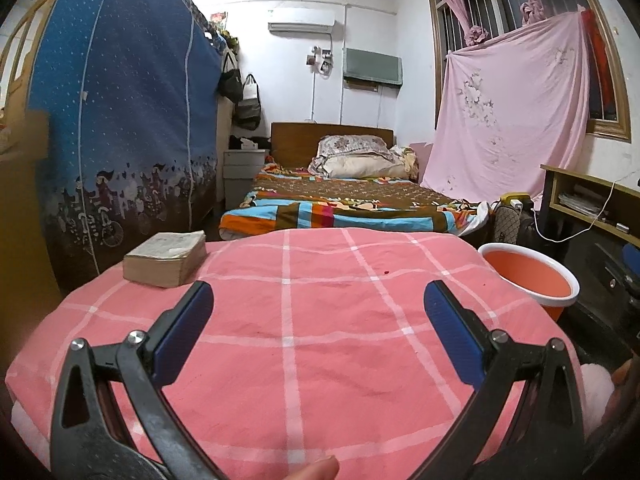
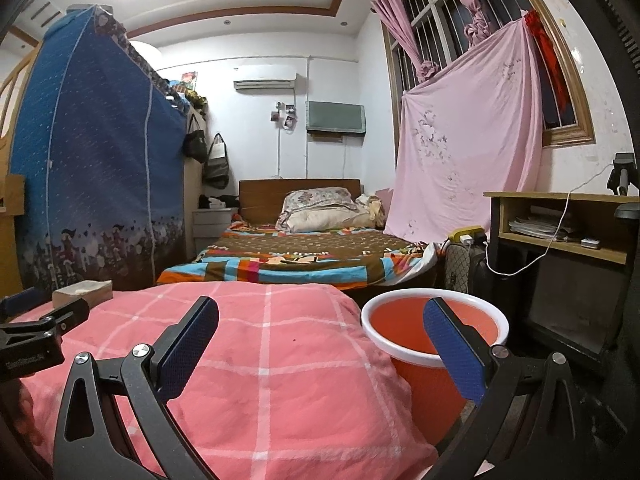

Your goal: Collect trash

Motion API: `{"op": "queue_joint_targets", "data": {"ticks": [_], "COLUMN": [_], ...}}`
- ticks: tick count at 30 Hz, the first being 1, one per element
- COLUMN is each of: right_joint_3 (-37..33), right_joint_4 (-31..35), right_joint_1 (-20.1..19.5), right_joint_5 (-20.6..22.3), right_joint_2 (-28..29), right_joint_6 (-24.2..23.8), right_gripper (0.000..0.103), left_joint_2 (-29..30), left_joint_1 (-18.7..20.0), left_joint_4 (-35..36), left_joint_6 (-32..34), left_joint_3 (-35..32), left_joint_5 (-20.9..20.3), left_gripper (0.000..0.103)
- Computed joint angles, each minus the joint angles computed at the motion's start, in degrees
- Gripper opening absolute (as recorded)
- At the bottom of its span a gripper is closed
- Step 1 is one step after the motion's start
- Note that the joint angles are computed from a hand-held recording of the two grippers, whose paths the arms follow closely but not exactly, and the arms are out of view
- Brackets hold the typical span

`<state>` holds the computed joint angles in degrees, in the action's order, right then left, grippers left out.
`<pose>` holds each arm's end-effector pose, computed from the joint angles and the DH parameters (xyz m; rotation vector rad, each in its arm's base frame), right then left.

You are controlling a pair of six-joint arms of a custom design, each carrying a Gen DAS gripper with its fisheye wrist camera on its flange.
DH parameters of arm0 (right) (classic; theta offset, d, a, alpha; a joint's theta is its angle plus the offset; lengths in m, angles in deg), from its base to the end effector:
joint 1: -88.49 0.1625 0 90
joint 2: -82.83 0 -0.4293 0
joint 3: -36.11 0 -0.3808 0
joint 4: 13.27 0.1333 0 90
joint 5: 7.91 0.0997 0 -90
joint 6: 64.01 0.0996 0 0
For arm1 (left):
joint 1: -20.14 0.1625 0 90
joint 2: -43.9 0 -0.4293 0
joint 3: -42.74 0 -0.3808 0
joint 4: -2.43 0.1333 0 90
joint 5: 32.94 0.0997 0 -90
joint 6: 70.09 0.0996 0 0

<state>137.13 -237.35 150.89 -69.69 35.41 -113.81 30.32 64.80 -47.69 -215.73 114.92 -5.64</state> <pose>-0.1271 -0.6326 0.2559 0.8103 -1.8988 1.6510 -0.3037 -0.6120 -0.1671 0.4003 1.8601 -1.5435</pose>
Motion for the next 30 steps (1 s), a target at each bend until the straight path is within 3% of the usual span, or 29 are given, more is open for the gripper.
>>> {"op": "queue_joint_targets", "data": {"ticks": [4, 11, 30], "right_joint_3": [0.64, 1.28, 0.51], "right_joint_4": [-0.61, -2.31, -3.13], "right_joint_1": [-0.47, -1.38, -1.63], "right_joint_5": [0.91, 3.06, 2.03], "right_joint_2": [0.27, 1.01, 1.73], "right_joint_6": [-0.64, -3.20, -2.57], "right_gripper": [0.103, 0.103, 0.103], "left_joint_2": [-0.20, -0.28, 0.07], "left_joint_1": [-0.13, 0.02, 0.37], "left_joint_4": [-3.67, -4.61, -6.07], "left_joint_6": [2.74, 1.45, 2.88], "left_joint_3": [1.79, 2.85, 3.56], "left_joint_5": [0.27, 0.97, 0.60], "left_gripper": [0.087, 0.087, 0.087]}}
